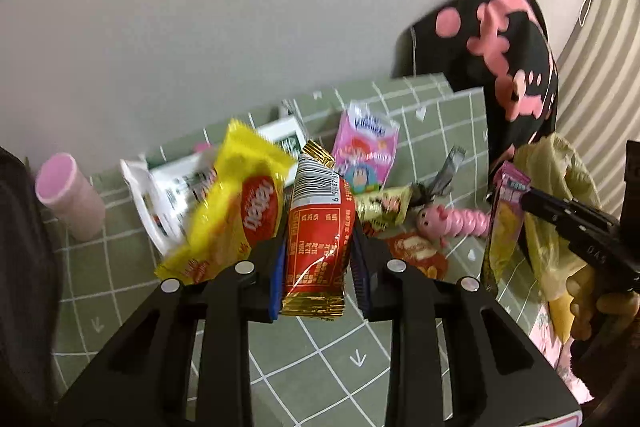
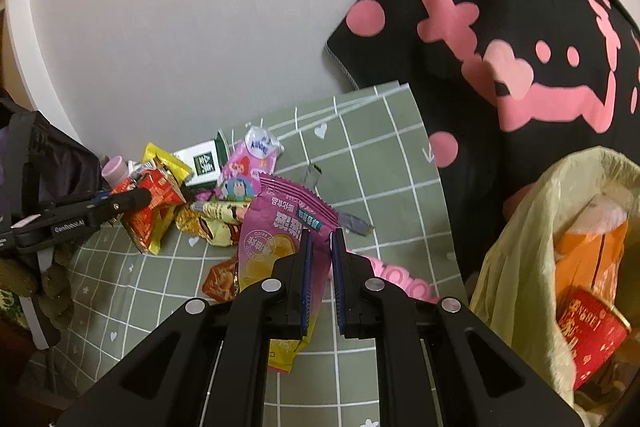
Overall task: Collect trash
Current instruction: 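Grasp the red snack wrapper with the left tool while the right tool grasps the pink chip packet, then carry both wrappers to the trash bag and release them inside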
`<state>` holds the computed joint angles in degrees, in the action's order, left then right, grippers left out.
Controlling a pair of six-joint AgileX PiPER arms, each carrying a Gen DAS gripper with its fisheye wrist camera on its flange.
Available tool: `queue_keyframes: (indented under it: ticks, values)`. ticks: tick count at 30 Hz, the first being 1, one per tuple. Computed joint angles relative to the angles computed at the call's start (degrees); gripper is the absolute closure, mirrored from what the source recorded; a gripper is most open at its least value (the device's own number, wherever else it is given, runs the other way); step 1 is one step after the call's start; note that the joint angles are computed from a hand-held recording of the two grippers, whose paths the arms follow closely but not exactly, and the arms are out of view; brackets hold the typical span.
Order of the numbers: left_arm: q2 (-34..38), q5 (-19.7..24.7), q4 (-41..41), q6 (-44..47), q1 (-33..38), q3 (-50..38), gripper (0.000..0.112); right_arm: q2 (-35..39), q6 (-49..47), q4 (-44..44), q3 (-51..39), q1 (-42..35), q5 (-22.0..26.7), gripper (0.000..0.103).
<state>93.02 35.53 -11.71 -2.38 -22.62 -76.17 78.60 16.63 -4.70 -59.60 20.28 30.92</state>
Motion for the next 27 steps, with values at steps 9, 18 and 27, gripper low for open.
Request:
queue_keyframes:
  ticks: [9,18,27]
  values:
    - [-1.6,1.1,3.7,-4.1,-1.9,-6.2,0.087,-3.7,3.1,-5.3,-2.3,0.7,0.9,0.092]
    - [2.9,4.1,6.4,-7.1,-8.7,-20.0,0.087,-11.5,7.1,-11.5,-3.9,-3.0,5.0,0.092]
    - [12.8,8.0,5.2,-4.1,-17.9,-39.7,0.086,-21.0,2.7,-11.8,-5.6,-14.2,10.6,0.092]
